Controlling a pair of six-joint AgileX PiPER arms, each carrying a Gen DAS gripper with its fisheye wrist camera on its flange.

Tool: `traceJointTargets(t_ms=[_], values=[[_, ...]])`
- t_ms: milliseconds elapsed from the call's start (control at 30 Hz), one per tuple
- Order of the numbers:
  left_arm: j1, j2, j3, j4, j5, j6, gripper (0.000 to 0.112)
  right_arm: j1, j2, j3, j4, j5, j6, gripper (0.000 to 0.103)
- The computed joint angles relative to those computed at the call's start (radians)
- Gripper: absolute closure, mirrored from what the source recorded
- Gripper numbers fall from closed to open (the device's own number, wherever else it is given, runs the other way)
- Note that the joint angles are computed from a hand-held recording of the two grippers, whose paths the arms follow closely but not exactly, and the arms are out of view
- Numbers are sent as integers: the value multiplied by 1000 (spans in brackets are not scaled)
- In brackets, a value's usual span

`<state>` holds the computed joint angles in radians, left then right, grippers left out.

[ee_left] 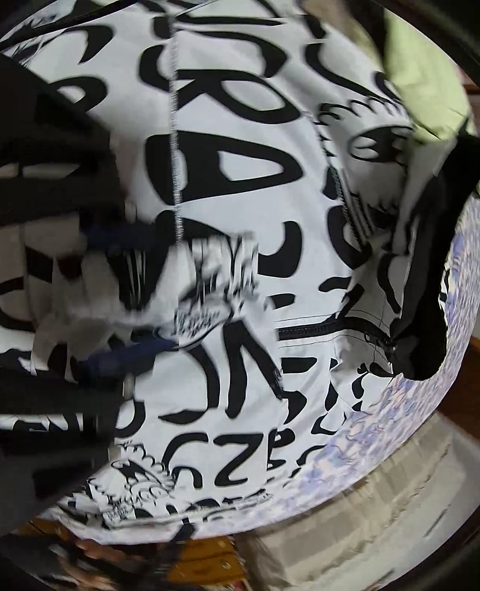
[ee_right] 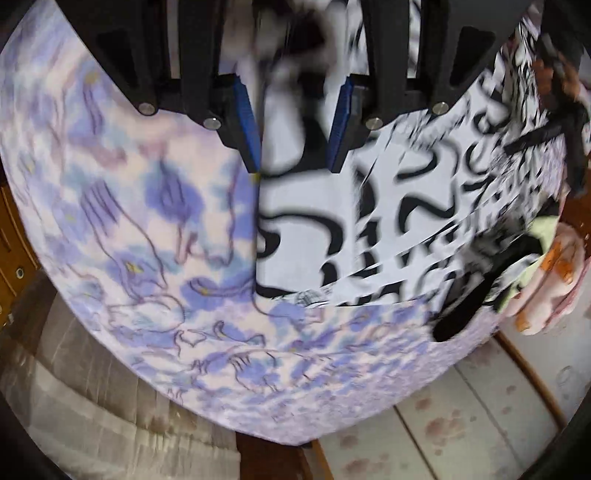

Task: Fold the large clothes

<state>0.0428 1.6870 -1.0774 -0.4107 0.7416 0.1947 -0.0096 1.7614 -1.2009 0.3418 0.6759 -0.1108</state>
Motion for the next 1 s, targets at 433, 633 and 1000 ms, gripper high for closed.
traceJointTargets(t_ms=[433, 633, 1000], values=[[-73, -3, 6, 271, -133, -199, 87, 61, 122, -66, -232, -101, 219, 96], [-80, -95, 51, 422, -118, -363, 52, 122, -23, -12, -398, -57, 371, 86], [-303, -288, 137, 427, -177, -538, 50, 446, -145, 87, -396, -72, 471, 83]])
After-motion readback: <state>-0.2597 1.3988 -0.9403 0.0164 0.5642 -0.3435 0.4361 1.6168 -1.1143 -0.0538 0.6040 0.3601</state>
